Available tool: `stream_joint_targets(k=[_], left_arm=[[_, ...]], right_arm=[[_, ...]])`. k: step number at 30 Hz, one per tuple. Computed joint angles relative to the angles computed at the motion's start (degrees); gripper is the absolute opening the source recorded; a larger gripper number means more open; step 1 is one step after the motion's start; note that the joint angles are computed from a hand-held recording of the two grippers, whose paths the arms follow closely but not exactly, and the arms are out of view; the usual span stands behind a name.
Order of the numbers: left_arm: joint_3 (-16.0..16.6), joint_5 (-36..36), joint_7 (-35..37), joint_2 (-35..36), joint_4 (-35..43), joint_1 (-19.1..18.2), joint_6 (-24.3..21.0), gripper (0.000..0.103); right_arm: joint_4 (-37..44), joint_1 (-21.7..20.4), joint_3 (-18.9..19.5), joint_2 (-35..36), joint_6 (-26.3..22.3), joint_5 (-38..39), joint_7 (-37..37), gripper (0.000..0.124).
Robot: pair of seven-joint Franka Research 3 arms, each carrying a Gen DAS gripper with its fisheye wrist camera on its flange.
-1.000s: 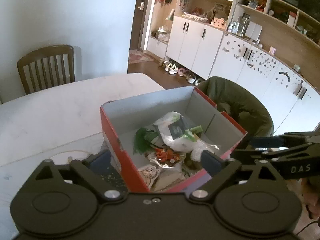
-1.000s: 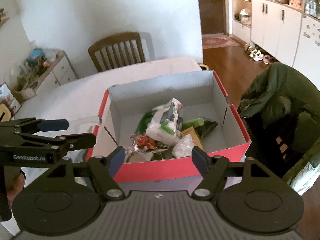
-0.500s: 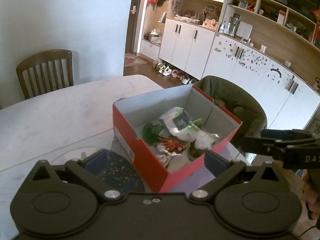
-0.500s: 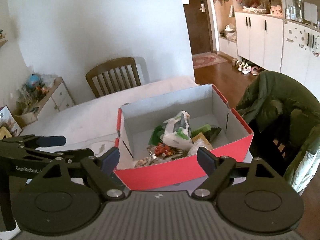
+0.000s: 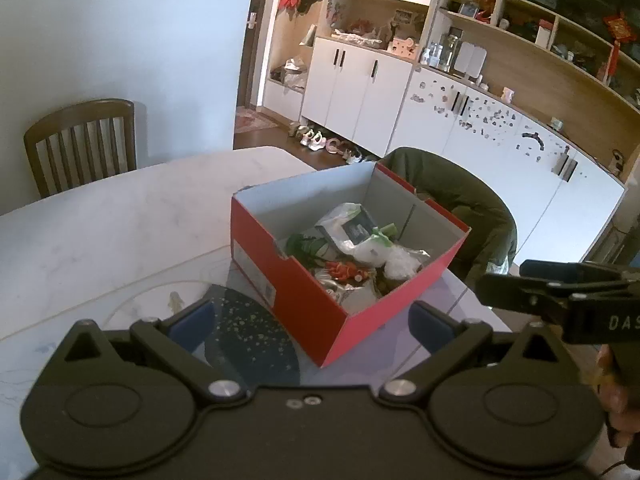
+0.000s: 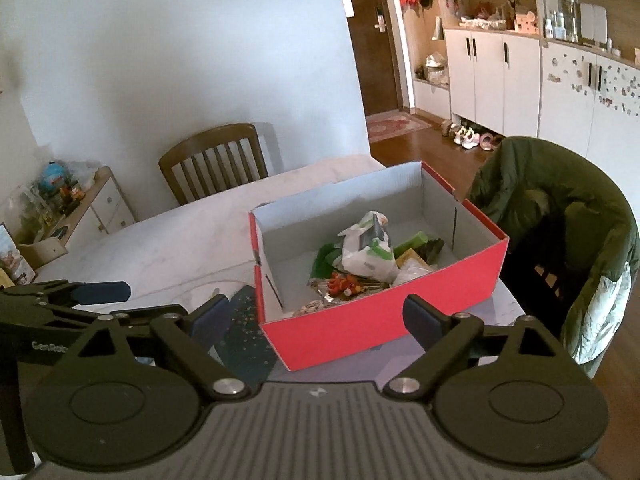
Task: Organize objects
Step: 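Withdraw both open tools up and away from the shoebox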
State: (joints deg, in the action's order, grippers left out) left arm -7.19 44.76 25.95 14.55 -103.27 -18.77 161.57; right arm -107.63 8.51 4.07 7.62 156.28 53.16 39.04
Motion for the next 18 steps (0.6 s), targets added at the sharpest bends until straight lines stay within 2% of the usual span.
stream_joint_targets(k=[10, 18], left_arm=[[0.46, 3.62, -1.59, -2.06, -2.92, 0.15, 3.00, 0.103], [0.26, 4.71, -4.05, -4.00, -5.69, 1.10, 2.70, 0.103]], right_arm=[[-4.76, 1.82, 0.07, -3.38, 3.93, 1.52, -0.04, 0.094], [-6.52, 3.09, -0.22, -4.65, 4.03, 1.28, -0.06, 0.094]])
